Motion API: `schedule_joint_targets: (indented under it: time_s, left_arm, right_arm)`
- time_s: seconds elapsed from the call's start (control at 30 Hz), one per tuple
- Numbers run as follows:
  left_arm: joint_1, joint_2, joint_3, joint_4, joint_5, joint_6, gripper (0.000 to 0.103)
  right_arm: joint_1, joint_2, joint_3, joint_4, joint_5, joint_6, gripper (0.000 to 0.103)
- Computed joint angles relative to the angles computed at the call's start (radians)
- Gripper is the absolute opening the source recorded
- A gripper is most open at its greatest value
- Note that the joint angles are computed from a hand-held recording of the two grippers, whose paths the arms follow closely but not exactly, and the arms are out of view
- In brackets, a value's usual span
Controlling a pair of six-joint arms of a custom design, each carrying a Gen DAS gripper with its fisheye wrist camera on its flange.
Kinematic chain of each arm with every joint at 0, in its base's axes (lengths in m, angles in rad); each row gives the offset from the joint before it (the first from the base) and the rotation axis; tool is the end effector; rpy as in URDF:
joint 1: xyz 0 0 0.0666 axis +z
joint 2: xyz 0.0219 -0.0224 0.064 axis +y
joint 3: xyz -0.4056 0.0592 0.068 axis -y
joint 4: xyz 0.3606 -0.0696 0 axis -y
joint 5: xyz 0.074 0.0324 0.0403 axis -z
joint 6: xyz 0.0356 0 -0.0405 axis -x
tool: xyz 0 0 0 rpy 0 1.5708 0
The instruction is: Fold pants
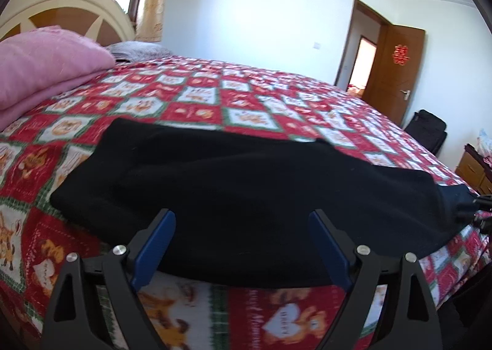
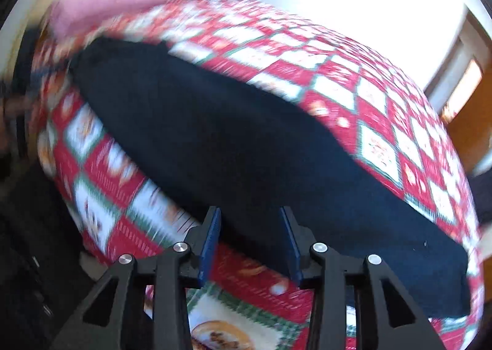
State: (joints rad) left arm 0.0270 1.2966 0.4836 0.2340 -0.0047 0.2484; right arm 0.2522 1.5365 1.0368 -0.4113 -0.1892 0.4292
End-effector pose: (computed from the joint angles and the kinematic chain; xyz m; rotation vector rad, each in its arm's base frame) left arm 0.3169 0.0083 0.2174 -0.2982 2.1316 -0.1236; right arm 0.4430 0.1207 0.2793 -0.8990 2.2960 0.1583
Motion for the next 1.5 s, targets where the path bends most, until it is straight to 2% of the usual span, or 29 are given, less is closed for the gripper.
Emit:
schedule_joint_targets:
  time_s: [0.07,0.13,0.2,0.27,0.33,0.43,0.53,0.6,0.7,0.8,0.9,1.0,1.13,1.2,1.23,1.27,1.3,1.4,1.43,1.5]
  left_arm:
    - [0.009,0.017,0.009,-0.028,-0.018,-0.002,0.091]
    - [-0.008,0.022,0.012,-0.044,-0.058,-0.053,0.091]
    - [-0.026,0.017,0.011,-0.059,-0.089,-0.077,0.091]
    - [-0.023,0.007,0.003,-0.056,-0.081,-0.069,0.091]
    - [-0.009,-0.012,0.006,-0.066,-0.059,-0.046,0.091]
    - [-0.009,-0.042,0.004,-0.035,-0.047,-0.019,0.092]
    - [-0.024,-0.025,0.025,-0.02,-0.059,-0.034,0.097]
    - [-0.021,0.005,0.035,-0.004,-0.07,-0.045,0.097]
    - [0.013,0.067,0.062,-0.064,-0.038,-0.032,0.097]
    - [-0.024,0.078,0.028,0.01,-0.116,-0.115,0.099]
    - [-0.012,0.071,0.012,0.04,-0.086,-0.098,0.1]
    - [-0.014,0.073,0.006,0.054,-0.081,-0.105,0.102]
    - [-0.012,0.079,-0.001,0.082,-0.072,-0.115,0.103]
    - [-0.011,0.084,-0.006,0.101,-0.07,-0.119,0.103]
    - [-0.011,0.086,-0.009,0.109,-0.069,-0.12,0.103]
    - [-0.011,0.087,-0.012,0.118,-0.069,-0.12,0.103]
    - [-0.01,0.089,-0.015,0.126,-0.069,-0.121,0.103]
    - [-0.013,0.095,-0.022,0.151,-0.073,-0.122,0.103]
    - [-0.016,0.099,-0.024,0.16,-0.08,-0.123,0.103]
    - [-0.018,0.103,-0.026,0.17,-0.084,-0.125,0.103]
  right_arm:
    - [-0.043,0.028,0.035,0.004,-0.006,-0.101,0.041]
    - [-0.075,0.074,0.081,-0.046,0.022,-0.174,0.041]
    - [-0.08,0.132,0.13,-0.135,0.072,-0.177,0.041]
    - [-0.086,0.118,0.12,-0.123,0.054,-0.159,0.041]
    - [-0.078,0.107,0.13,-0.158,0.067,-0.167,0.041]
    - [-0.058,0.09,0.148,-0.167,-0.015,-0.192,0.041]
    - [-0.004,0.101,0.2,-0.195,-0.097,-0.208,0.041]
    - [0.052,0.146,0.27,-0.224,-0.143,-0.226,0.041]
    - [0.135,0.225,0.379,-0.255,-0.199,-0.254,0.041]
    - [0.193,0.298,0.473,-0.288,-0.259,-0.314,0.041]
    - [0.245,0.387,0.587,-0.301,-0.289,-0.388,0.041]
    - [0.271,0.464,0.682,-0.314,-0.327,-0.465,0.041]
    - [0.289,0.579,0.827,-0.386,-0.367,-0.557,0.041]
    - [0.286,0.625,0.878,-0.422,-0.428,-0.6,0.041]
    - [0.281,0.637,0.884,-0.419,-0.472,-0.633,0.038]
    - [0.279,0.641,0.887,-0.417,-0.5,-0.646,0.01]
    - [0.277,0.639,0.879,-0.405,-0.523,-0.66,0.005]
    - [0.267,0.583,0.787,-0.277,-0.49,-0.712,0.004]
    - [0.263,0.58,0.778,-0.264,-0.479,-0.724,0.004]
    - [0.26,0.611,0.806,-0.304,-0.468,-0.733,0.004]
